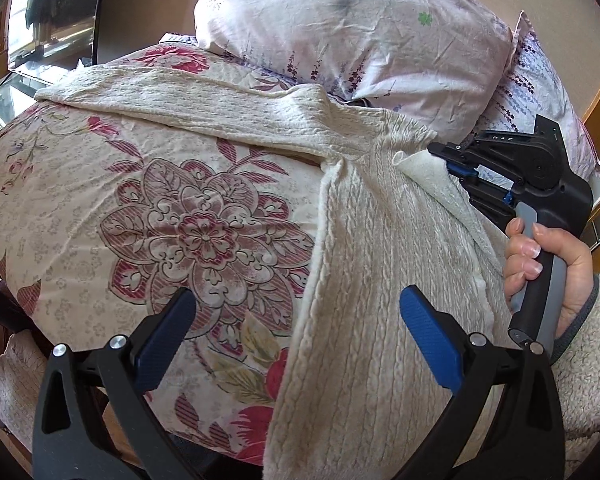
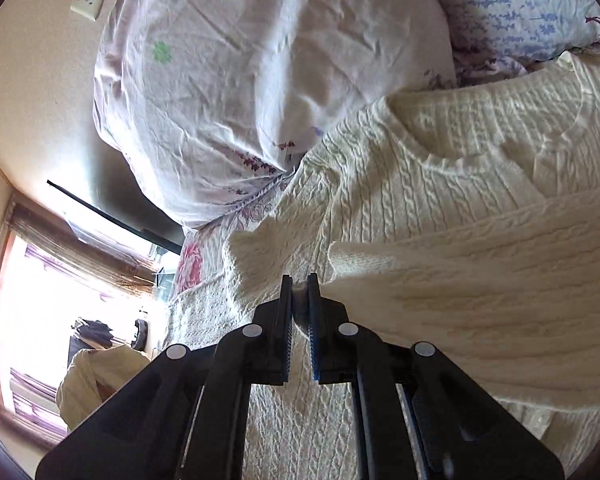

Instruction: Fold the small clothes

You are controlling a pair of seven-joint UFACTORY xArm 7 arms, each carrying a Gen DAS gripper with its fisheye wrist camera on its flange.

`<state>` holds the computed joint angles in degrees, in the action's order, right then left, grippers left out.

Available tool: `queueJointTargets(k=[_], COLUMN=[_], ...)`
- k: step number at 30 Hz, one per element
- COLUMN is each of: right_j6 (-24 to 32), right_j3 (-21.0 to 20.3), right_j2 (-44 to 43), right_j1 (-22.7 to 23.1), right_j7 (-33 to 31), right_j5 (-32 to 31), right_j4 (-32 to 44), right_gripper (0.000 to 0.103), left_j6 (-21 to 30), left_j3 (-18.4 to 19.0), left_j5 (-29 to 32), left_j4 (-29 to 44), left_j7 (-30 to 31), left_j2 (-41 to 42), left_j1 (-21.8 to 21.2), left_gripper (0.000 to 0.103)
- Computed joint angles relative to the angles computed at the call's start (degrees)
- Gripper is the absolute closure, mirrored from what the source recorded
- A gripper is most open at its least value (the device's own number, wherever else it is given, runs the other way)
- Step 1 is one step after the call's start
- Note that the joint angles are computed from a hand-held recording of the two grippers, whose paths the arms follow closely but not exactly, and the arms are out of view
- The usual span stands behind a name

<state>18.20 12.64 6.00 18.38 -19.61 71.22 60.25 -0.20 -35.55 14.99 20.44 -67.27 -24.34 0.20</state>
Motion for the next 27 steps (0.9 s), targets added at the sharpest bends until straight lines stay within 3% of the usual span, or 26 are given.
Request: queueJointTargets(k=[5,7,9,11,15,18,23,27], right_j6=[-0.7,1.9,5.4,8.1,1.3,-5.1,-3.8,-3.8], right_j3=[0.5,0.2,0.2,0.5,-0.3,-1.8,-4.0,-3.0], right_j2=[1.8,2.6,2.8,1.6,-5.7,-8.6,-7.3,-5.2], right_j1=[0.6,0.5,-0.4,-1.6,-0.9,0.1,-1.1,0.3], right_j7=[2.6,6.7,8.8,6.8,-2.3,6.3,23.4,32.2], right_j5=[-2.7,-7.7,-9.5,-7.1,0.4,-11.5,-33.9,-48.5], right_j4=[1.6,1.7,1.3,0.1,-6.5,-10.8,-12.6,-11.8], right_gripper=[0.095,0.094,0.086,0.063,0.059,0.060,0.062,0.062], left_j6=[1.5,1.5,1.3,0.8,-0.5,-1.3,-1.8,-1.2], left_j3=[2.7,3.3,3.3,2.9,1.9,1.1,-0.3,0.2], left_j5=[-0.4,-0.4,-0.3,0.0,0.5,0.7,1.3,1.3], left_j4=[-1.3,-1.4,-1.2,-0.7,0.8,2.0,3.6,3.8], left_j7=[0.7,0.8,0.8,1.0,2.0,2.7,3.8,4.5], left_j2=[-1.5,-1.5,-1.4,-0.6,1.7,4.0,6.2,6.2], left_j1=[-2.1,-2.3,-2.0,-1.5,-0.8,-0.4,0.3,-0.6], left_gripper=[0.002,0.002,0.002,0.002,0.002,0.002,0.002,0.002])
